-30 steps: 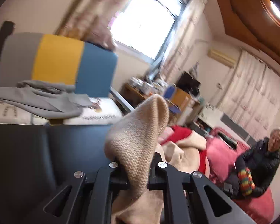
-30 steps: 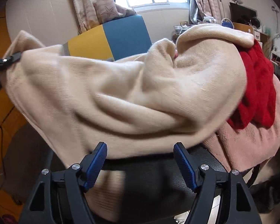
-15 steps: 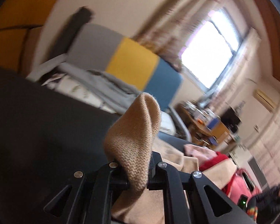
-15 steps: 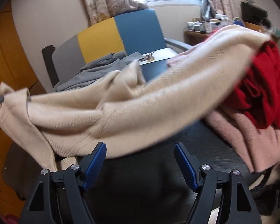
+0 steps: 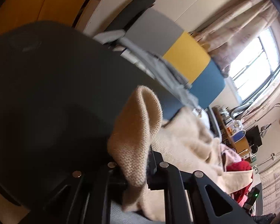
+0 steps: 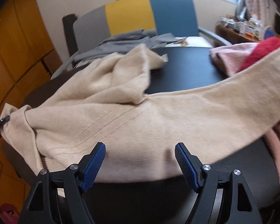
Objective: Fold clothes
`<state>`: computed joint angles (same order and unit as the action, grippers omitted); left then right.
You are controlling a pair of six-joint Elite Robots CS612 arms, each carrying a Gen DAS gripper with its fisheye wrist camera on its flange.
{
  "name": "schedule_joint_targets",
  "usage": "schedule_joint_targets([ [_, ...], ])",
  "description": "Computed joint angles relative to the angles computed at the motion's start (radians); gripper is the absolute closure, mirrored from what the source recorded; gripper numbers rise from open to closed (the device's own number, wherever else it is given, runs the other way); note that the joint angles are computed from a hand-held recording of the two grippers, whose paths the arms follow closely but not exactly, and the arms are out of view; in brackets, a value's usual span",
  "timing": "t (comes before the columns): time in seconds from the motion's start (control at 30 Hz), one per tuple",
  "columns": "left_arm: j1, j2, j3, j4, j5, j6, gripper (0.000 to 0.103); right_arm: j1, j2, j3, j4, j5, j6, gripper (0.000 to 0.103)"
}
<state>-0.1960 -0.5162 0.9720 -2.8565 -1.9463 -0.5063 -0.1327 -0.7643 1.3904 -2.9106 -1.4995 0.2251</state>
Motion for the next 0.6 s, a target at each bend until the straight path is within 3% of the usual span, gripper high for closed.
schedule_joint_targets([
  [0.17, 0.001, -0.015, 0.020, 0.073, 0.016, 0.078, 0.081, 0.013, 0.021, -0.046, 0.065, 0.051, -0.084, 0.025],
  [0.33, 0.016, -0.051, 0.070, 0.026, 0.050, 0.070, 0.075, 0.029, 0.040, -0.088, 0.125, 0.091, -0.167, 0.024],
  [0.47, 0.020, -0.079, 0.113, -0.048, -0.015, 0.104, 0.068, 0.033, 0.049, -0.109, 0.163, 0.161, -0.218, 0.024],
  [0.53, 0.003, -0.093, 0.122, -0.009, -0.071, 0.219, 0.065, 0.037, 0.052, -0.115, 0.169, 0.202, -0.260, 0.024],
  [0.6, -0.017, -0.095, 0.107, 0.094, -0.105, 0.318, 0.060, 0.043, 0.056, -0.123, 0.177, 0.229, -0.306, 0.024],
])
